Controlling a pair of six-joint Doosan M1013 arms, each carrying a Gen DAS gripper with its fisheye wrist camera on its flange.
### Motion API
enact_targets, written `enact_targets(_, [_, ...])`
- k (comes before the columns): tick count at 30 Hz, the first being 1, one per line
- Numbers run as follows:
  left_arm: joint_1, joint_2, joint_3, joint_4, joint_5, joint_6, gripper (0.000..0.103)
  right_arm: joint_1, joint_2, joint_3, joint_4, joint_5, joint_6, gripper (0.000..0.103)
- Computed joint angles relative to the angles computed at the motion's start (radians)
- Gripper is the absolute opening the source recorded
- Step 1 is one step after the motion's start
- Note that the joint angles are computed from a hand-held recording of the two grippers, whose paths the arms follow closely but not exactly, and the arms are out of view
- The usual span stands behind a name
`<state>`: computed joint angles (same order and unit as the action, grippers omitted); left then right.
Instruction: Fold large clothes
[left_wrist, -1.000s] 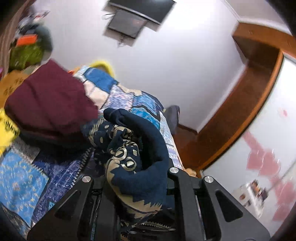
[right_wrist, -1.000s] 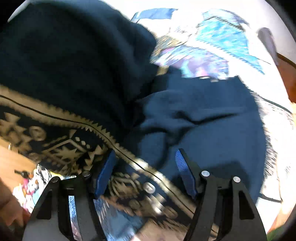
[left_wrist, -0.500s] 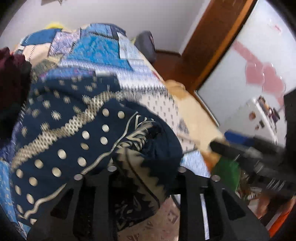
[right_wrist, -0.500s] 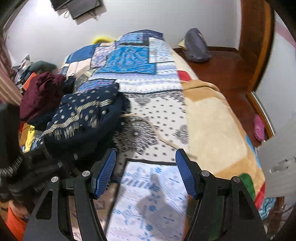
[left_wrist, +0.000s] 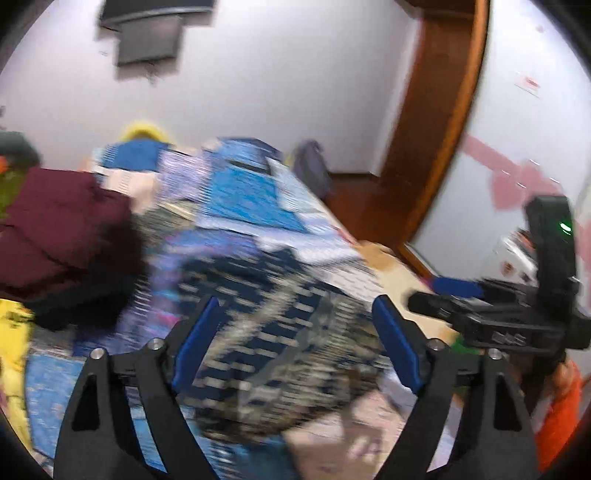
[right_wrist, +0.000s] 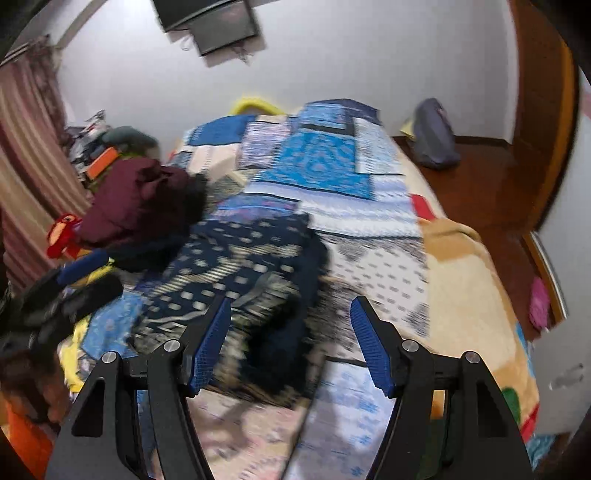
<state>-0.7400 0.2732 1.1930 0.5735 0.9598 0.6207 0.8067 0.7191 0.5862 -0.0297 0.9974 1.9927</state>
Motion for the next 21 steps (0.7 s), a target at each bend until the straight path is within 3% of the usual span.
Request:
enact_targets(2, [0.023, -0.002, 0.003, -0.020, 0.043, 0.003, 0.085, 0.006, 0.032, -0.053, 0.021, 0.021, -0.030, 0.065])
enact_targets(5, [0.067, -0.003, 0.034, -0.124, 0.048, 0.019, 0.085, 0.007, 0.085, -0.128, 0.093, 0.061, -0.088, 0.066])
enact_targets(8, [0.099, 0.008, 0.068, -0.263, 0.081, 0.073, 0.085, 0.002, 0.144, -0.203, 0.119, 0.165, -0.068, 0.066])
enact_targets(11, [0.101, -0.007, 0.136, -0.321, 0.030, 0.073, 0.085, -0.007, 0.138, -0.148, 0.120, 0.202, -0.041, 0.066])
enact_targets(16, [0.106, -0.044, 0.203, -0.369, -0.039, 0.079, 0.085, -0.043, 0.035, 0.078, 0.240, 0.078, -0.051, 0.072])
enact_targets(21, [0.082, -0.059, 0.186, -0.288, 0.016, 0.085, 0.085, -0.036, 0.018, 0.064, 0.155, 0.092, -0.066, 0.072])
